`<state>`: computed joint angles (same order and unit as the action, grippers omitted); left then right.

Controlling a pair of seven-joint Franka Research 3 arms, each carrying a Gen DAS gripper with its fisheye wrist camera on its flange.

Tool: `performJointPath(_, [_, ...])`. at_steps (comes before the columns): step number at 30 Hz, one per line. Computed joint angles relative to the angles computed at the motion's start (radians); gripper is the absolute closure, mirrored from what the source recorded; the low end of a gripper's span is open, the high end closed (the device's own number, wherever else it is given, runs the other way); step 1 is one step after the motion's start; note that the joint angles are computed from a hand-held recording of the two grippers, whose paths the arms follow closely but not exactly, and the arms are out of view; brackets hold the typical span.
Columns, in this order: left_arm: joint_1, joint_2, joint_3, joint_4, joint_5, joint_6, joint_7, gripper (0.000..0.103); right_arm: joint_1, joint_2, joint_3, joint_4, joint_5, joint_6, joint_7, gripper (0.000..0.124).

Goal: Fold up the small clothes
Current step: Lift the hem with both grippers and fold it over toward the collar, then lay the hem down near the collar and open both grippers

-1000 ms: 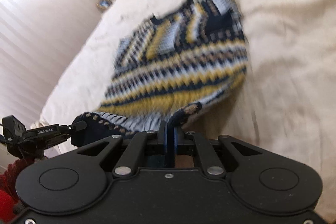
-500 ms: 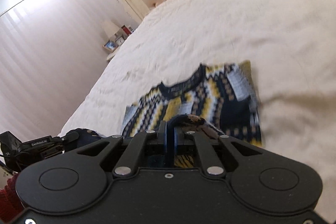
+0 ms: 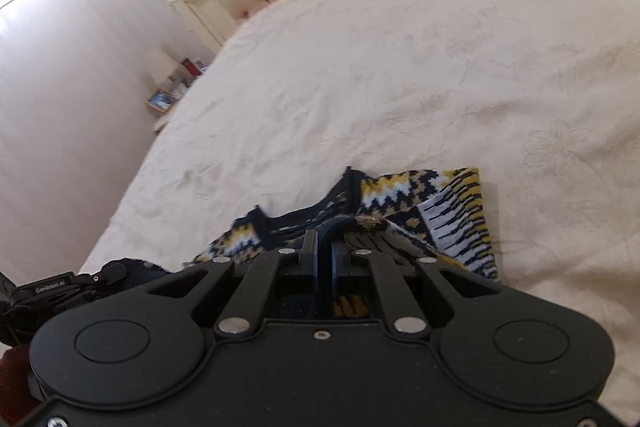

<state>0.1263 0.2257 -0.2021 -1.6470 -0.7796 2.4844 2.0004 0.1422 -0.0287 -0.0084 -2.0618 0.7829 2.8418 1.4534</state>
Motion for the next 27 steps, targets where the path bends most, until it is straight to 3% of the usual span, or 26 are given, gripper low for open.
performJointPath(8, [-0.012, 0.178, -0.004, 0.186, 0.207, -0.055, -0.153, 0.089, -0.026, 0.166, -0.002, 0.155, -0.174, -0.068, 0.178, 0.109])
performJointPath(12, [-0.008, 0.241, -0.011, 0.247, 0.286, -0.052, -0.238, 0.07, -0.033, 0.231, -0.005, 0.221, -0.242, -0.097, 0.261, 0.103])
performJointPath(16, [0.002, 0.298, -0.02, 0.323, 0.351, -0.037, -0.3, 0.058, -0.043, 0.285, -0.006, 0.278, -0.29, -0.119, 0.317, 0.103])
performJointPath(22, [0.028, 0.321, -0.044, 0.383, 0.413, -0.039, -0.303, 0.054, -0.048, 0.329, -0.002, 0.333, -0.339, -0.123, 0.343, 0.101])
performJointPath(27, [0.047, 0.276, -0.064, 0.332, 0.405, -0.055, -0.256, 0.046, -0.039, 0.329, -0.005, 0.316, -0.365, -0.055, 0.368, 0.097])
